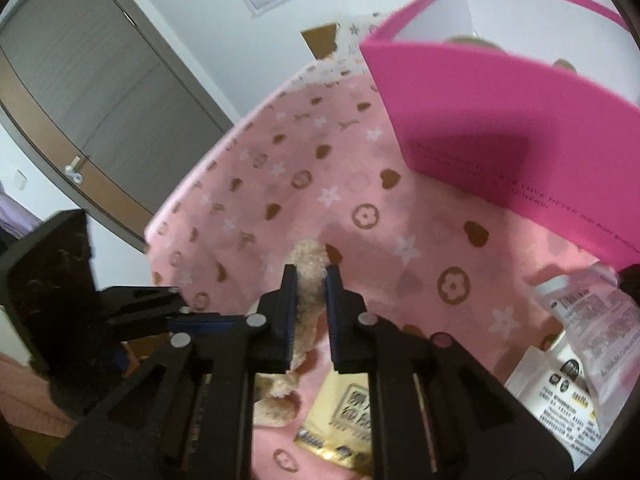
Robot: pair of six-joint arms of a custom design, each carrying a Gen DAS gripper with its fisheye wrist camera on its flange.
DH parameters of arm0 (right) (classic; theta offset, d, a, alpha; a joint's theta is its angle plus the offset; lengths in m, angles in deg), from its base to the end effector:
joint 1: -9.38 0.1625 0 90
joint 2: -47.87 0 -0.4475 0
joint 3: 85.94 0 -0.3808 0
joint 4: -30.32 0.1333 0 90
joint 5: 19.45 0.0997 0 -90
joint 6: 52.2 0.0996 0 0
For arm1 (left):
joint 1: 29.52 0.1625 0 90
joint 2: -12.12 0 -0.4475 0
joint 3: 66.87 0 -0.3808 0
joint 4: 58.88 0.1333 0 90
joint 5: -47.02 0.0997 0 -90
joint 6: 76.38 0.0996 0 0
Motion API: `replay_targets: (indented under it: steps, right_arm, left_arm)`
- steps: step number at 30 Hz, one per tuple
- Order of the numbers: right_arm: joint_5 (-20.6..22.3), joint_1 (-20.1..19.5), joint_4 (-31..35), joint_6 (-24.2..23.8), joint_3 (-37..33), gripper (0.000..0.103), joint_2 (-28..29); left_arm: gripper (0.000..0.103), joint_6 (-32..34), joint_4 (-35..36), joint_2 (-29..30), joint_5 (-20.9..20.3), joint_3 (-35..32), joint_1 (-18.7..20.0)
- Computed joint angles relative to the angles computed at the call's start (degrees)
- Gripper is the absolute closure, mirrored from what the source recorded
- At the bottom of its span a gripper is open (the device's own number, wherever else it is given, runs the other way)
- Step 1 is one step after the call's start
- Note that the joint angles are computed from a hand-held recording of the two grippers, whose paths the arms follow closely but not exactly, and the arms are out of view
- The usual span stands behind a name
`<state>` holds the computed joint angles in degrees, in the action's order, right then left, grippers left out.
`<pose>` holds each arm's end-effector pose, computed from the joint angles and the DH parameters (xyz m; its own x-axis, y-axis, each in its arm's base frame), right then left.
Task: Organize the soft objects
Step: 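Lower the right tool onto the beige plush bunny and grasp it, then carry the beige bunny into the magenta box and open the right tool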
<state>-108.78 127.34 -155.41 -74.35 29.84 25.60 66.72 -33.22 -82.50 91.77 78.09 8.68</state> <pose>0.3505 -0.3735 -0.1437 -0.6412 -0.7674 0.0038 -0.7668 0.6406 -0.0403 0.0262 -0.2390 0.2232 -0.9140 -0.0028 -0.4058 0.2673 0.7482 -0.6072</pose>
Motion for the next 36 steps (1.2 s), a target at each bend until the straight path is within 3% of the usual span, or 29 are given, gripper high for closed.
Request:
replay_targets:
  steps: [6,12,16,22,29,36]
  right_arm:
    - [5.27,1.5,-4.53,-0.11,3.05,0.089,-3.71]
    - [7.67,3.58,-7.1,-0.83,3.67,0.089,-7.06]
    - [6.4,4.58,-8.63,-1.25,2.48,0.089,-8.58]
    - [5.76,3.8,-10.5,0.09,-1.86,0.089,-9.54]
    - [6.98,0.7,-9.91,4.03,-9.27,0.089,-7.42]
    - [5.38,-1.33,-5.77,7.91,-16.26,0.09,-3.8]
  left_arm:
    - [0.059,2.03,1.63,-3.65,-1.08,-1.73,-2.72]
    - [0.059,10.61,1.04,-3.58,-2.79,-6.74,-3.11]
    - [0.059,20.44,-1.36,-1.51,-4.13,-12.14,-0.1]
    - [0.059,34.04,-5.16,3.0,-2.55,-21.91,6.55]
    - [0.059,42.19,-6.55,10.56,-3.25,-32.59,14.11]
    - [0.063,43.3,-4.82,17.05,-3.03,-40.61,21.53]
